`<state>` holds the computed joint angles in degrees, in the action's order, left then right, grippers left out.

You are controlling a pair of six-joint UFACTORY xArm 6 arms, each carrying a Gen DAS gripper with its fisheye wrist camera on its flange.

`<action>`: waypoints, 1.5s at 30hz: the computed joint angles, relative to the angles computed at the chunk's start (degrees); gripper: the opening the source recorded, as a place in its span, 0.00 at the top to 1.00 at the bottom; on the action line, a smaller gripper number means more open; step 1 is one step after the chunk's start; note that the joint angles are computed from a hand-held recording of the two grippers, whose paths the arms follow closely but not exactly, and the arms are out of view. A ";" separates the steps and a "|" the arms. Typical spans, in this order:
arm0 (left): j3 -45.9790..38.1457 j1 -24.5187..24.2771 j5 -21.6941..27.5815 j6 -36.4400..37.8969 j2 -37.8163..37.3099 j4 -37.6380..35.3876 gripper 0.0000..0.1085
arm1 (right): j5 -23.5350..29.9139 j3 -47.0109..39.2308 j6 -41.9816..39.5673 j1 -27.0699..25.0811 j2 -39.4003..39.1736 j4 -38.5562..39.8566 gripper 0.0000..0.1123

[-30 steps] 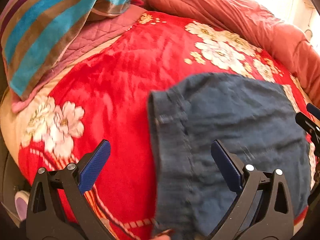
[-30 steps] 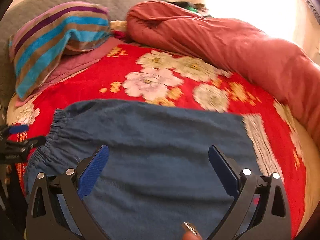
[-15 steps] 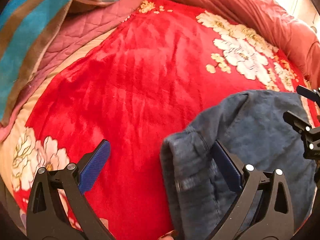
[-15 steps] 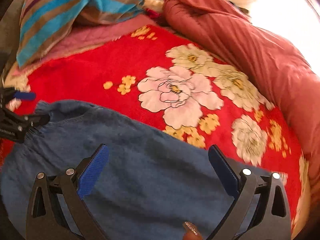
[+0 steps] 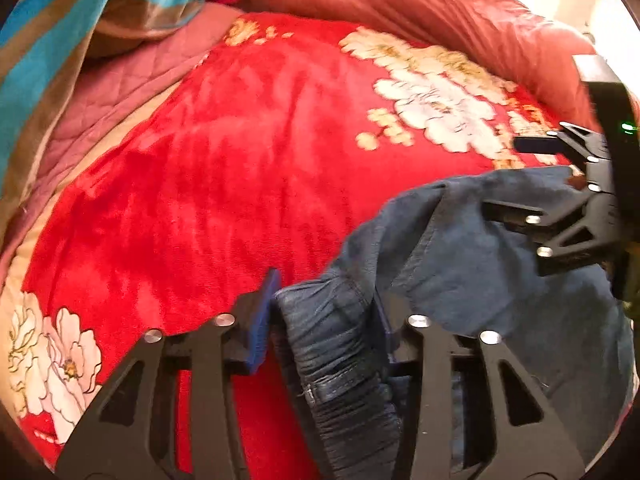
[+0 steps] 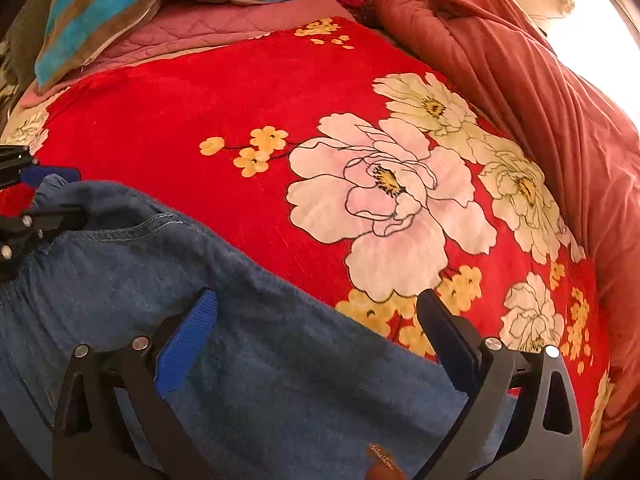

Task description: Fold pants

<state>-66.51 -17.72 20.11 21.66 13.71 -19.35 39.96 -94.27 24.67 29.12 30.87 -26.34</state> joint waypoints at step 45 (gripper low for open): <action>36.22 -3.55 -4.98 23.61 -38.10 -20.29 0.71 | -21.74 45.03 32.60 21.70 -38.50 -12.31 0.94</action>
<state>-30.29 -21.27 15.13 45.27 -24.38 -39.64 18.21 -49.24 57.26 50.83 -7.63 -38.65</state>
